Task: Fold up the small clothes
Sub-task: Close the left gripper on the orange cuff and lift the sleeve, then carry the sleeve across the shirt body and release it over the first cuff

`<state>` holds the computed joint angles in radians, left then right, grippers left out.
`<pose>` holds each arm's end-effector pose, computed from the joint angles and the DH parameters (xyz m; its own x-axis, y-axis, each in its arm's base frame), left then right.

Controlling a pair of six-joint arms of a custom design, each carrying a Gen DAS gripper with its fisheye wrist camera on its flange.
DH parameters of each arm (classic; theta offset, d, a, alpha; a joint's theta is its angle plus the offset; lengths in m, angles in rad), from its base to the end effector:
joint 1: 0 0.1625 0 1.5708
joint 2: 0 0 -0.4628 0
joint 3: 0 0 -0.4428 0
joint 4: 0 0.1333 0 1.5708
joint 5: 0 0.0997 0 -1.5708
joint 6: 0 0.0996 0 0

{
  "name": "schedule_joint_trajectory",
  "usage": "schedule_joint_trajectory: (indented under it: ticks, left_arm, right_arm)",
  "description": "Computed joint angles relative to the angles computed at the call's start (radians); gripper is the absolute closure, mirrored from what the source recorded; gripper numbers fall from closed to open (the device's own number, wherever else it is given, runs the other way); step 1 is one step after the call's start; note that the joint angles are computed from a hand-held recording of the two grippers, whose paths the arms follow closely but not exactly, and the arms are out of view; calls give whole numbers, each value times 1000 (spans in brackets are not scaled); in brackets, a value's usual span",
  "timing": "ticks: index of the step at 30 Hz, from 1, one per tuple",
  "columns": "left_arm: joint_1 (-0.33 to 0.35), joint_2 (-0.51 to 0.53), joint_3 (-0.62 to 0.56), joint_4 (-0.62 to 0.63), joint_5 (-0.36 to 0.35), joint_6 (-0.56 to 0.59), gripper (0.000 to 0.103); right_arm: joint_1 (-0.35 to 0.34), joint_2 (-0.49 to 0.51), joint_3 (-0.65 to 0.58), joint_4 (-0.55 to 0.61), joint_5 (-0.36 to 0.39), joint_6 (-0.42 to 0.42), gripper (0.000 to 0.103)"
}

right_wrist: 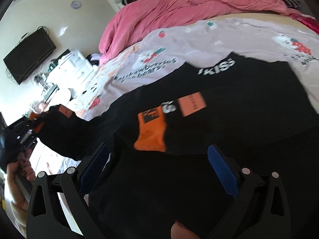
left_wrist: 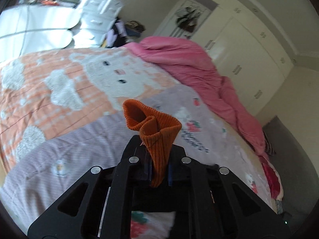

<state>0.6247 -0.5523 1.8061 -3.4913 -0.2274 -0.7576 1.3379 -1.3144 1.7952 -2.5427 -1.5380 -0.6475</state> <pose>-0.3716 -0.5519 0.0286 -0.8889 -0.4390 -0.1313 0.0367 0.2174 -0.9754 -0.0159 -0.6589 0.3646 -0.9013 -0.3456 0.2614 -0.4264 0.8144 -0.3936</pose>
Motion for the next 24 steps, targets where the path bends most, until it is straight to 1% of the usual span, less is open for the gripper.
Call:
schedule_joint_trajectory:
  ticks: [2,3,5,7,11,14,15,18,20,24]
  left_arm:
    - [-9,42,-64,-66,-13,134,99]
    - [-10,55,-85,-89,-22,176,100]
    - [-10,84,-132,-120,-57,249,100]
    - [-12,104,-165,-126,-87,289,100]
    - [-8,136,-221,-68,-134,331,101]
    - [0,155,-248,-35,-201,342,101]
    - [3,168,-267,-14,-221,352,101]
    - [10,191,-301,35,-247,368,101]
    - [18,201,-318,74,-275,359,101]
    - [27,218,-342,111,-343,355,101]
  right_arm:
    - [-10,-12,-7,-20,4,9,5]
    - [-15,-15,-13,-23,7,14,5]
    - [-26,-22,-23,-29,15,32,5]
    - [-37,-26,-36,-34,19,51,5]
    - [-55,-29,-53,-52,31,80,5]
    - [-71,-33,-69,-48,40,110,5]
    - [-74,-34,-71,-53,36,114,5]
    - [-79,-36,-72,-105,5,112,5]
    - [-90,-37,-81,-109,6,126,5]
    - [-108,-36,-97,-117,5,155,5]
